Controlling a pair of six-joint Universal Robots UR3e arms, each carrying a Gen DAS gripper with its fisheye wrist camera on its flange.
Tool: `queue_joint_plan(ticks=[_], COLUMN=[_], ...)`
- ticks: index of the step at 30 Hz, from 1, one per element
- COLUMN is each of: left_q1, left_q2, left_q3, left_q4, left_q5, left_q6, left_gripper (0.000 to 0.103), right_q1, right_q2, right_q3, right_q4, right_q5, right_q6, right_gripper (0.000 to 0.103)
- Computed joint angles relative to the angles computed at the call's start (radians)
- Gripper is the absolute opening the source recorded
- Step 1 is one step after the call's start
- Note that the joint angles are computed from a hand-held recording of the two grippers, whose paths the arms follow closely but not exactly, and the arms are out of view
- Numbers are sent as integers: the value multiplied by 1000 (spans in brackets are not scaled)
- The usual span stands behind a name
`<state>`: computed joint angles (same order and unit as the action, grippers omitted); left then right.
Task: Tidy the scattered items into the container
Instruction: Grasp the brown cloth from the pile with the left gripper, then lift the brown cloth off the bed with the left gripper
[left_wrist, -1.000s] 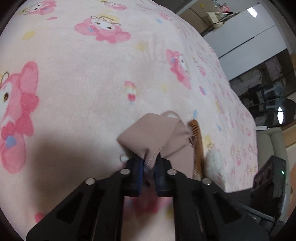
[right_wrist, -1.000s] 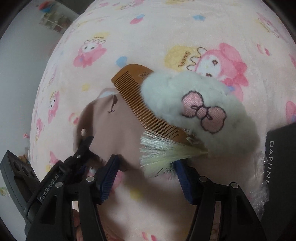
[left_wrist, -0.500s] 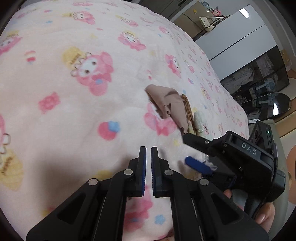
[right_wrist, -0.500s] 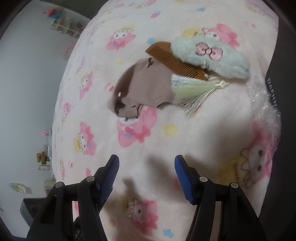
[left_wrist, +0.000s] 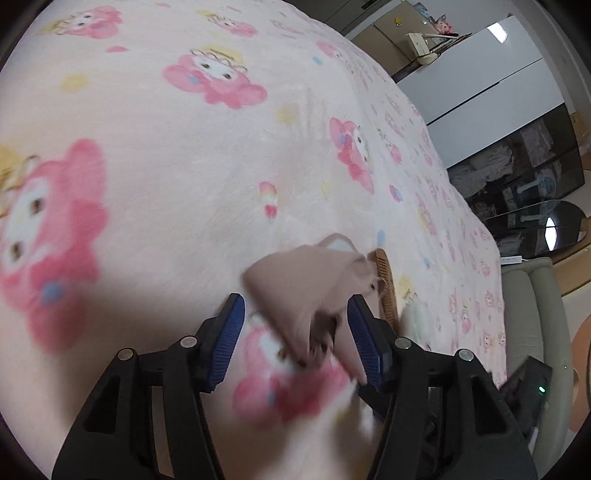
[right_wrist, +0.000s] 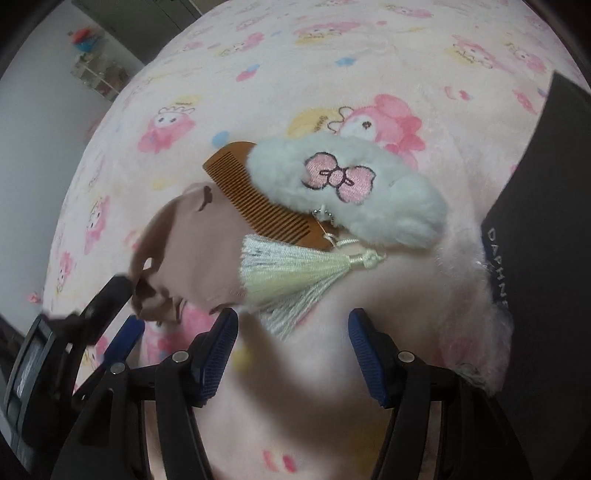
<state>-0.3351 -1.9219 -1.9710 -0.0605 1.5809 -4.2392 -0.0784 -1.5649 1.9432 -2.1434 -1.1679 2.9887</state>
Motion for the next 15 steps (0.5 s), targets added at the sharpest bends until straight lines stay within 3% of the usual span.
queue_joint_plan(ticks=[2,3,4,5,12,15], left_q1=[2,-5,-12,-20,-108,-169], left_q2=[-55,-66,-69,-74,53,174], left_q3=[47,65,86,113,-15,-110], left_q4=[6,-9,-50,-101,-39,-47], left_q5=[3,15,24,32,52,107], left_q6=[6,14,25,43,15,-31], left_gripper=[55,46,16,7,4,4], right_q1=[13,27,33,36,23,-26], right_q2=[22,30,34,36,-39,-119], right_q3=[-1,5,7,6,23,33], right_q4=[-61,-105,-120,-120,-27,130], right_q5=[-10,-26,-33,-34,43,131], right_q6=[4,1,-2,-5,-48,-79], right_gripper=[59,59,59,59,59,59])
